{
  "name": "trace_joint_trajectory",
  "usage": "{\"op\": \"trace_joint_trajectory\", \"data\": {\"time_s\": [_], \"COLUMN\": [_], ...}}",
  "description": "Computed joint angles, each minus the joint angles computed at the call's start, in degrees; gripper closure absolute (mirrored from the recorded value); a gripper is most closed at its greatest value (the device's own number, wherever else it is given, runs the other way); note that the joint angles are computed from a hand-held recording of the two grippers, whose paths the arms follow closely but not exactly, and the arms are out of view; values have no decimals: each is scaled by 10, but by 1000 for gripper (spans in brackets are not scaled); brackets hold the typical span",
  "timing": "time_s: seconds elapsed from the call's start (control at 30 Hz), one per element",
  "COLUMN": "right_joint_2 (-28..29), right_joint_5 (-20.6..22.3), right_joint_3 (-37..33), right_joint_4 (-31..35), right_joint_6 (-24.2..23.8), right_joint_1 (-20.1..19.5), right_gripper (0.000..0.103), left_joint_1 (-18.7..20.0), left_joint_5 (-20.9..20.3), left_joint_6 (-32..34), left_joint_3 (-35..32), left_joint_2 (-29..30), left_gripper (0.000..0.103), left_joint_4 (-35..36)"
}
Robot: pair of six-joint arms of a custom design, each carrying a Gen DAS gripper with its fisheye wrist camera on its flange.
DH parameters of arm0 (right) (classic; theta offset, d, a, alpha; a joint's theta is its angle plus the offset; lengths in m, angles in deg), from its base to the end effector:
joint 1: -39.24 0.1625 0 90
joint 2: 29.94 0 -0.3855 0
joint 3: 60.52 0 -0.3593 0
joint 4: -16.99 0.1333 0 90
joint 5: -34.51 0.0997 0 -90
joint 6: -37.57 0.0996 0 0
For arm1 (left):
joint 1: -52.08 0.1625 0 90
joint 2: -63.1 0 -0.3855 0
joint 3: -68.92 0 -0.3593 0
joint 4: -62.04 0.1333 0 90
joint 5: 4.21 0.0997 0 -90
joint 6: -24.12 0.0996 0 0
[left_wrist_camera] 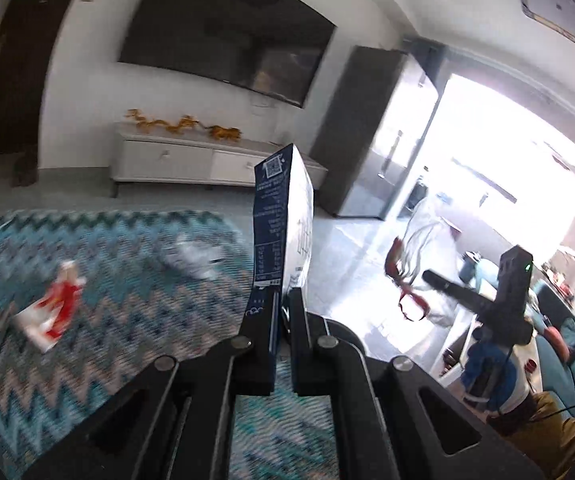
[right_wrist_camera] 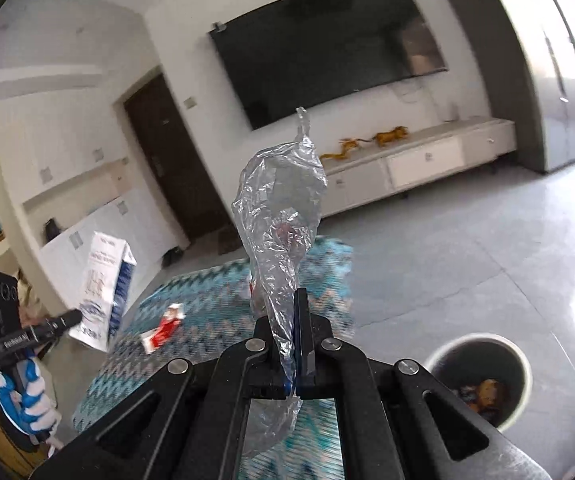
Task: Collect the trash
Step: 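Carry both items over the grey bin and open both grippers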
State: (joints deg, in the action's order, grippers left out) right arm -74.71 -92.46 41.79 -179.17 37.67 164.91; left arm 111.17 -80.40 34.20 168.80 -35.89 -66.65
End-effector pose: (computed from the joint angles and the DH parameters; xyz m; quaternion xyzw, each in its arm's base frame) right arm 0.4049 -0.4382 0.1530 0.1397 -0.8629 0.4603 0.1551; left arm -0.0898 -0.4557 0.5224 0.2924 0.8934 -0.3368 0.0537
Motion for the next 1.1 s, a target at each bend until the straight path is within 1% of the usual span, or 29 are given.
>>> {"op": "trace_joint_trajectory", "data": {"time_s": [0.17,0.3,0.4,0.47,0.57,0.7,0.83,0.9,0.97,1.03,1.07,1.1], "right_joint_2": [-52,-71,-75,-70,-72,-55,-39,-33,-31,-31,-31,-30], "right_joint_5": [-12,-10,2,4,21,37,50,56,60,58,58,63], "right_joint_3": [83,118,138,140,152,144,124,115,111,108,110,110], "right_joint_4": [-52,-67,-77,-77,-81,-77,-65,-59,-53,-44,-47,-52], "right_joint_6": [26,40,48,53,65,69,66,64,64,63,62,60], "right_joint_1": [-44,-85,-127,-150,-188,-234,-265,-280,-285,-290,-291,-294], "right_gripper": [102,102,102,101,100,98,98,98,97,90,80,65], "left_joint_1": [-18,-19,-27,-31,-35,-32,-25,-21,-15,-15,-18,-19], "left_joint_5": [-35,-67,-69,-64,-49,-39,-36,-38,-49,-53,-51,-48], "left_joint_6": [-22,-43,-51,-52,-53,-65,-90,-98,-109,-114,-114,-113], "left_joint_3": [-19,-42,-46,-52,-68,-90,-119,-131,-141,-142,-140,-136], "left_joint_2": [93,181,245,284,345,406,460,478,492,494,494,492], "left_gripper": [99,99,99,99,99,99,99,98,97,97,96,95], "left_joint_4": [-18,-32,-42,-41,-37,-34,-32,-30,-24,-23,-25,-26]}}
